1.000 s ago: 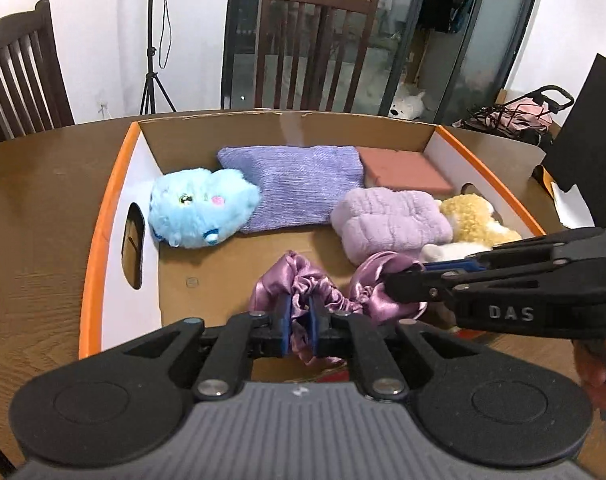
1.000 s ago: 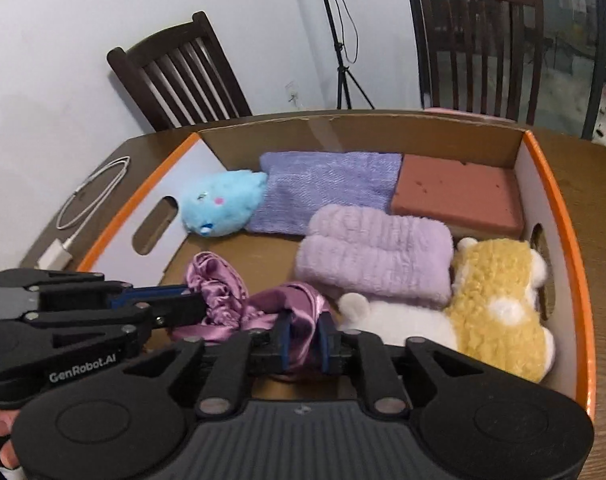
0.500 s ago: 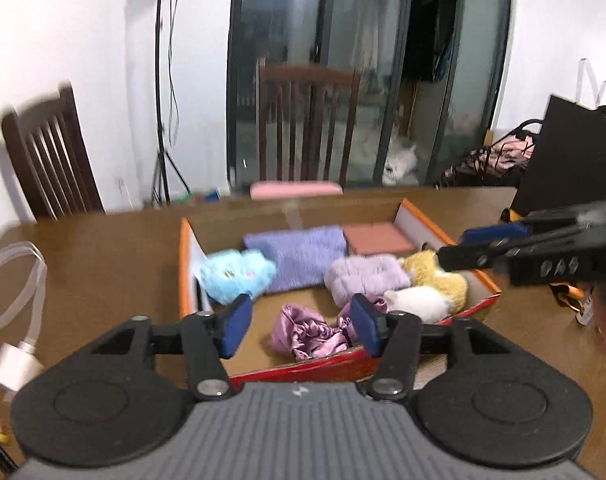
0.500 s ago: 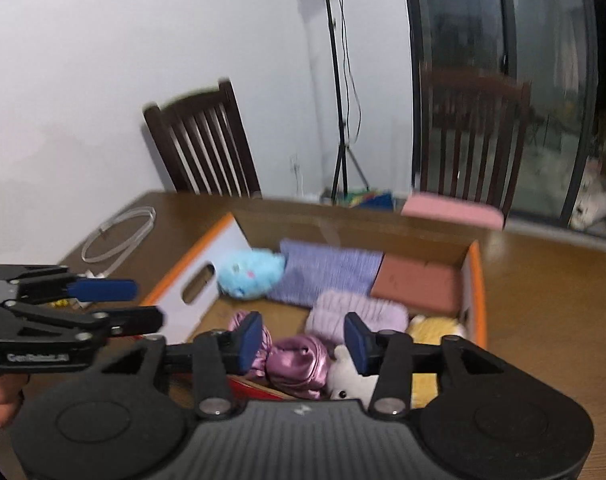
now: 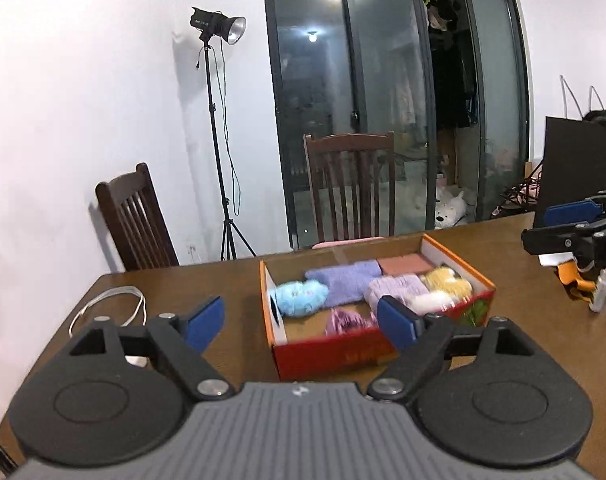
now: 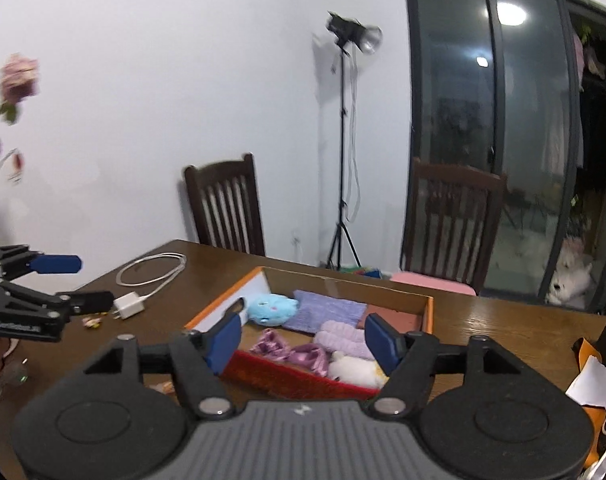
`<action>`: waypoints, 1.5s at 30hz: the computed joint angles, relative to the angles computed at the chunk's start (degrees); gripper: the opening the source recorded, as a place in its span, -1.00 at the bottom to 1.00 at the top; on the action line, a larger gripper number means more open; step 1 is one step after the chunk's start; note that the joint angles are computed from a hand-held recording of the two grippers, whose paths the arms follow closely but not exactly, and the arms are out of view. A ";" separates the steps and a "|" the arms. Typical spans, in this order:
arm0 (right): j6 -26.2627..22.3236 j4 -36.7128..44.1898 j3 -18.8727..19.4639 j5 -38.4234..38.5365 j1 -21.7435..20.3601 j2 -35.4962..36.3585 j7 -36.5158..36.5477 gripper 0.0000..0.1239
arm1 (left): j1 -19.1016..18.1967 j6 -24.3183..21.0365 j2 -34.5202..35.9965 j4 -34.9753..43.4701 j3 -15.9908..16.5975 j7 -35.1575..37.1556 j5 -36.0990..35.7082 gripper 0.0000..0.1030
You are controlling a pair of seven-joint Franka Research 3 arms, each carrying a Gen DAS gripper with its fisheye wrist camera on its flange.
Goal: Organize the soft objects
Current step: 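Move both tools back toward the snack packet and white wedge, then grasp the wrapped snack packet with the left gripper while the right gripper grasps the white sponge wedge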
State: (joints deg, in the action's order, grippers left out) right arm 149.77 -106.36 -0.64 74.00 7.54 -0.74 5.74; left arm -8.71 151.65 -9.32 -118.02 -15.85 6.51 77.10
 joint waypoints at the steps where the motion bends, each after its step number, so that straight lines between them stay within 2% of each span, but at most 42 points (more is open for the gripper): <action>1: 0.10 -2.35 0.00 2.44 0.04 -1.54 -3.36 0.12 | -0.29 -0.31 -1.23 -1.80 -0.41 -1.34 0.46 0.68; 5: 1.36 -12.53 -1.03 12.86 1.53 -8.08 -17.91 0.14 | -1.32 -2.47 -5.02 -8.18 -2.78 -8.34 3.50 0.71; 7: 0.48 -17.13 -2.00 16.74 2.08 -10.74 -22.38 0.18 | -2.10 -3.44 -6.72 -11.22 -4.00 -12.07 4.86 0.74; 12: -3.00 -27.92 -4.10 17.79 1.61 -16.45 -21.87 0.25 | -4.61 -3.23 -9.75 -17.87 -5.64 -20.67 5.06 0.80; 17: -0.91 -32.55 -3.80 15.81 1.26 -17.23 -18.39 0.26 | -5.26 -1.29 -8.48 -18.97 -5.14 -20.67 1.46 0.80; 21: 1.02 -31.95 -3.39 16.60 1.68 -15.58 -18.16 0.26 | -4.86 -2.64 -5.83 -17.18 -4.85 -19.57 0.50 0.80; 29: -1.16 -26.07 -2.05 15.75 2.63 -9.89 -15.67 0.24 | -3.64 -3.28 -0.79 -14.01 -2.31 -17.74 3.93 0.79; 31: -0.93 -23.64 -1.10 14.69 3.22 -7.56 -14.60 0.22 | -3.03 -4.42 1.22 -12.31 -1.33 -16.38 5.81 0.71; 33: 1.06 -20.19 0.56 11.22 4.16 -4.10 -10.63 0.06 | -2.27 -3.95 3.88 -10.06 0.36 -13.82 6.48 0.45; 36: 6.27 -14.53 2.93 5.79 5.82 2.06 -3.41 0.00 | -0.85 -0.06 8.34 -5.86 3.21 -10.62 6.43 0.31; 39: 8.67 -9.67 4.41 0.72 6.45 7.28 3.95 -0.02 | -0.03 3.26 12.33 -2.00 5.23 -7.69 5.94 0.22; 42: 10.92 -6.60 5.93 -2.78 6.43 10.54 7.89 -0.05 | 0.28 5.68 15.79 1.30 6.77 -3.14 2.95 0.07; 45: 14.10 -4.74 7.60 -3.25 6.02 12.68 7.79 -0.11 | 0.19 8.30 17.91 2.94 8.11 -1.96 1.57 -0.11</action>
